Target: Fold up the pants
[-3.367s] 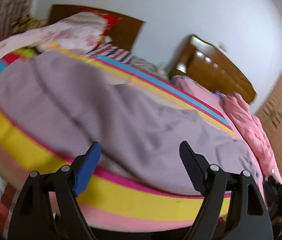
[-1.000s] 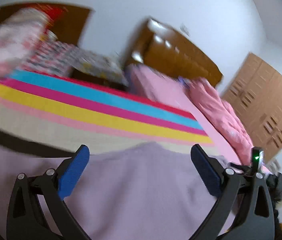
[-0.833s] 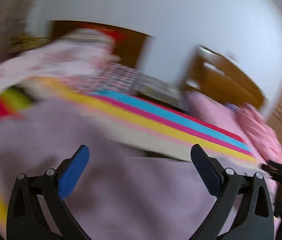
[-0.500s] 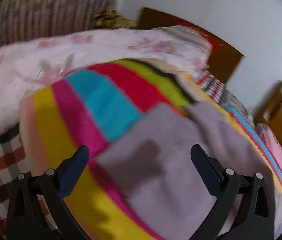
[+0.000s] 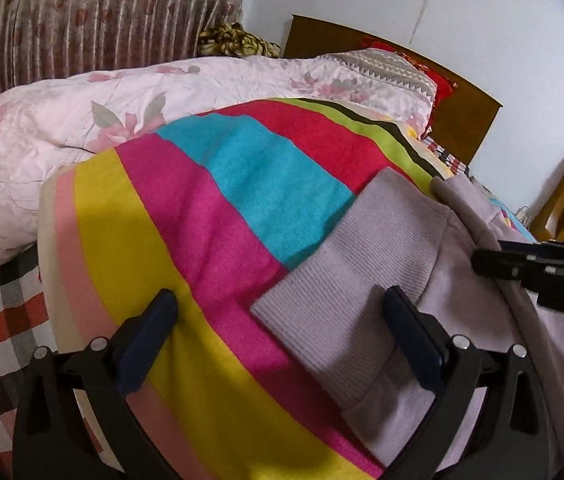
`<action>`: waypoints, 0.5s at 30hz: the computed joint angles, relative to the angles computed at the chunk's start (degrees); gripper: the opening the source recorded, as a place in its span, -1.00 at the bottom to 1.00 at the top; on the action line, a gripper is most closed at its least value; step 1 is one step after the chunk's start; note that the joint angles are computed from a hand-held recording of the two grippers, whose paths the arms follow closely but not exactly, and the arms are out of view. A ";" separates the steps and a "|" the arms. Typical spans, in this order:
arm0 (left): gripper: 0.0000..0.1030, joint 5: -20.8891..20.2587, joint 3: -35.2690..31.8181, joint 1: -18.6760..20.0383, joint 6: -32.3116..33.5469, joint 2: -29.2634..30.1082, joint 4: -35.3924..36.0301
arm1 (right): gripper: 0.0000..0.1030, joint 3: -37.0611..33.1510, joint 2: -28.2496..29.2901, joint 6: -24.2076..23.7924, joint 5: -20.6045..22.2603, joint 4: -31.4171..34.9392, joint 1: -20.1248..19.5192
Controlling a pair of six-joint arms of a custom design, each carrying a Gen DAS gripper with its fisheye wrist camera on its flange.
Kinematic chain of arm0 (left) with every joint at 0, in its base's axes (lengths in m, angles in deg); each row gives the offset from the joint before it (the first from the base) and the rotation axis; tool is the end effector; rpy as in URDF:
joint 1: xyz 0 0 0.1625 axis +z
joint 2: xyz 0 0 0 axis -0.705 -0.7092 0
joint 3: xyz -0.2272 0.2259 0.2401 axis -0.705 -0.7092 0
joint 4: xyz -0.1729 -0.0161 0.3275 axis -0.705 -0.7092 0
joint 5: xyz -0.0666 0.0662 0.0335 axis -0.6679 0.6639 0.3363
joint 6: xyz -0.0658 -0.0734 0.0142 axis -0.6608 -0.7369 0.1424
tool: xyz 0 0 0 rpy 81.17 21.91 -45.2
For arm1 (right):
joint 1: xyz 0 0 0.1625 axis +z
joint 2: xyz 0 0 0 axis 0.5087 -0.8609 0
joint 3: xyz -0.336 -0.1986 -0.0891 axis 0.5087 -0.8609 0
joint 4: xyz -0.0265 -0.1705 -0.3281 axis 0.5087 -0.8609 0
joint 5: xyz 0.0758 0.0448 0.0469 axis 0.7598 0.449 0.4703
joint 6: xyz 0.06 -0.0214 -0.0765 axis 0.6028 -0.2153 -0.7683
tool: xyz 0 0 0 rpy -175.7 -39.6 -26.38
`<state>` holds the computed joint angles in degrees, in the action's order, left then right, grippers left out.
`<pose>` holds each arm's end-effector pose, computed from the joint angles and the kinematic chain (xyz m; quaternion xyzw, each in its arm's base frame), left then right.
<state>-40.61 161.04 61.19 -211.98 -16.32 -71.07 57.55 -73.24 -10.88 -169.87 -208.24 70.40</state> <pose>-0.2786 -0.3088 0.0397 -0.1338 0.7984 -0.4891 0.3247 0.1964 -0.4852 0.1612 0.4974 -0.8404 0.0675 0.2041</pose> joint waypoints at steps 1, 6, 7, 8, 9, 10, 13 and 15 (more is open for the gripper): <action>0.97 -0.25 0.95 -0.14 1.51 -0.94 -2.18 | -0.67 1.08 -1.20 -1.10 1.49 -1.25 -0.03; 0.96 1.45 9.33 -6.24 -8.06 -8.59 -10.09 | -0.79 3.77 -7.67 -2.80 9.54 0.31 0.26; 0.96 2.21 10.33 -8.05 -11.68 -9.68 -8.96 | -0.79 3.70 -8.66 -2.37 11.12 2.20 0.27; 0.96 2.71 10.91 -9.94 -15.32 -10.62 -6.82 | -0.79 3.84 -10.00 -2.30 13.25 4.64 0.31; 0.96 3.03 11.38 -11.33 -17.36 -11.13 -5.84 | -0.79 4.53 -11.68 -3.38 15.98 6.90 0.42; 0.96 3.23 11.75 -12.13 -18.09 -11.43 -5.95 | -0.79 5.27 -12.78 -4.55 17.19 8.08 0.82; 0.96 3.02 12.29 -14.12 -18.08 -11.49 -7.06 | -0.79 8.53 -13.98 -7.31 16.57 7.83 2.99; 0.96 2.27 11.56 -14.32 -18.45 -11.32 -5.11 | -0.79 8.68 -11.65 -6.87 13.18 9.60 3.48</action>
